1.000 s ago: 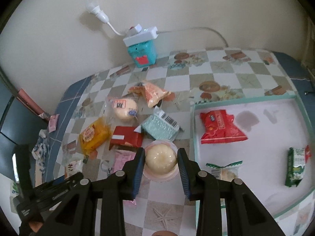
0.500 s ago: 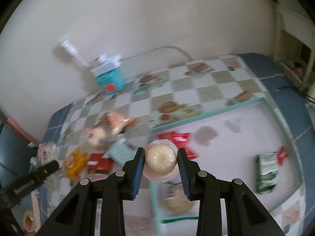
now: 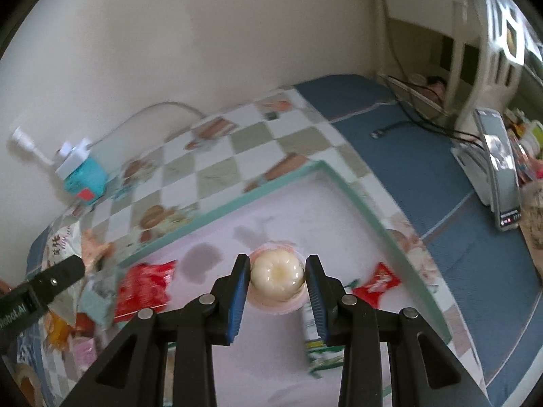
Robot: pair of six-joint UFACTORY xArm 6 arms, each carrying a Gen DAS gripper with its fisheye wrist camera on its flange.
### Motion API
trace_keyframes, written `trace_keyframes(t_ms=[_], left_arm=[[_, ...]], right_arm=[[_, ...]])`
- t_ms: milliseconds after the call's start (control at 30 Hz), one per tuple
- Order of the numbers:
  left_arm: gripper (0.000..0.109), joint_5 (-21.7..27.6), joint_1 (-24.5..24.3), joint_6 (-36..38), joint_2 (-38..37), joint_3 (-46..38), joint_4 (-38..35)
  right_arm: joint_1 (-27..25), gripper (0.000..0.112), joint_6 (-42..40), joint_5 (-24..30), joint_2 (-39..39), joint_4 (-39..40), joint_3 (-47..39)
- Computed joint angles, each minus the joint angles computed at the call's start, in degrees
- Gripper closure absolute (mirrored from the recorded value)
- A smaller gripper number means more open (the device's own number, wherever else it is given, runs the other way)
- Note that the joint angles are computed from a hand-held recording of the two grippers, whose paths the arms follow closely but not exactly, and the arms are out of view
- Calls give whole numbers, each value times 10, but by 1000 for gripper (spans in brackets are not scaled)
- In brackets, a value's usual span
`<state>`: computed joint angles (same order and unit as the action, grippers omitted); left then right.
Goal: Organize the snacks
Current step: 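Lift the cake cup with the right gripper while the left gripper carries the white bag over the tray, then release the cake cup with the right gripper while the left gripper drops the white bag into the tray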
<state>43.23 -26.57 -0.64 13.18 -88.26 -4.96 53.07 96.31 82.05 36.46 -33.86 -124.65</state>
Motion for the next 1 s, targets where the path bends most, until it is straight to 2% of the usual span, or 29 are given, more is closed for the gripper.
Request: trace_keyframes(t_ms=[233,500,533,633,667,733,800,867,1000], left_arm=[[55,-14,-31,14,31,-4,-43],[54,-24,-34,15,26,24,-63],[52,-18,-33,6,27,22,-53],[37,-9,-28,-6,20,22,-40],[36,-5,-26,-8,18,22,-38],[36,4,-21,-24,11,21,-26],[32,9,-13,-46,3,24,-5],[21,16,-5,-70,-5,28,18],[19,39,16,-104,-13,34,36]], right_arm=[[-10,76,27,-29,-49,-6,94],[-20,75,27,-42,-48,17,108],[-21,75,26,-41,-47,20,106],[-20,74,8,-17,-28,35,72],[-20,73,2,-9,-22,40,59],[-19,68,-6,3,-12,47,39],[-17,54,-11,14,-5,51,22],[-12,49,-20,31,9,52,-7],[-3,35,-44,72,50,55,-87]])
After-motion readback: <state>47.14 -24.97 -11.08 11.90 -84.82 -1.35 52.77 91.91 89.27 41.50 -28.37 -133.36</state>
